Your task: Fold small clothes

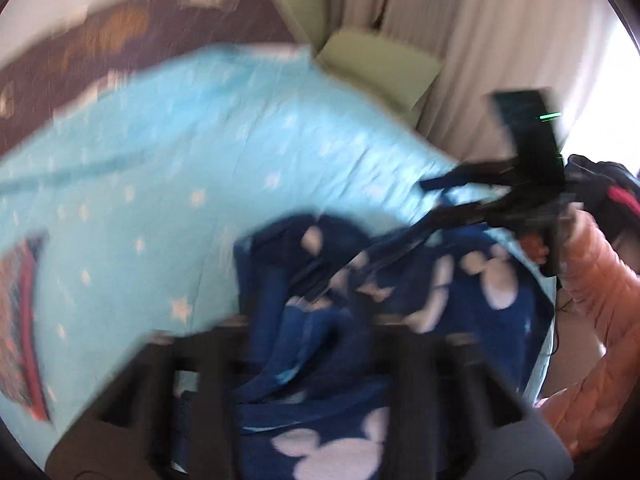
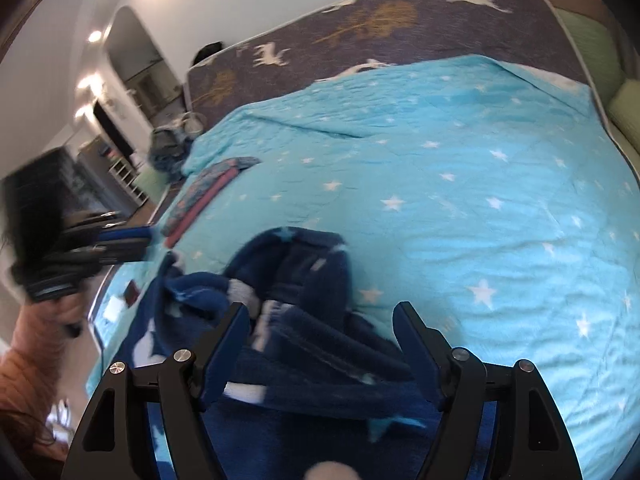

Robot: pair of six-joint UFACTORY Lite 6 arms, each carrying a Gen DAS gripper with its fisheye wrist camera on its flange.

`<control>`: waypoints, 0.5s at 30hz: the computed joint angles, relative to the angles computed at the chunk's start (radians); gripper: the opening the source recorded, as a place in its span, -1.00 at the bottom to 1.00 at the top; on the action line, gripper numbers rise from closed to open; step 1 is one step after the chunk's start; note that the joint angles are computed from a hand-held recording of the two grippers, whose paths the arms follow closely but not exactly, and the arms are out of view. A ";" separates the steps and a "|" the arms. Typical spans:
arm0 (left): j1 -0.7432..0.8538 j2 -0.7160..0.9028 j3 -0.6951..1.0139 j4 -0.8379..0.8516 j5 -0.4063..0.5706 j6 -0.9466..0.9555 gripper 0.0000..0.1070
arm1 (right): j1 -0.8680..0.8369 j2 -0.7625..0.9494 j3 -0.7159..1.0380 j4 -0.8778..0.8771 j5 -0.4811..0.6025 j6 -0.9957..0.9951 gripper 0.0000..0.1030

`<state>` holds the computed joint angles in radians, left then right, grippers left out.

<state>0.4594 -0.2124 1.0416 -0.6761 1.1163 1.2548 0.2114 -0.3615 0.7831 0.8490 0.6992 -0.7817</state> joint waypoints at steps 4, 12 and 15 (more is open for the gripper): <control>-0.079 0.212 0.036 0.096 0.013 -0.137 0.33 | 0.057 0.024 0.036 -0.035 -0.037 0.058 0.48; 0.049 -0.243 -0.166 -0.137 0.216 0.178 -0.86 | 0.031 -0.009 -0.016 -0.031 -0.046 0.049 0.48; 0.169 -0.325 -0.131 -0.207 0.315 0.288 -0.85 | -0.002 -0.017 -0.017 0.005 -0.034 0.004 0.48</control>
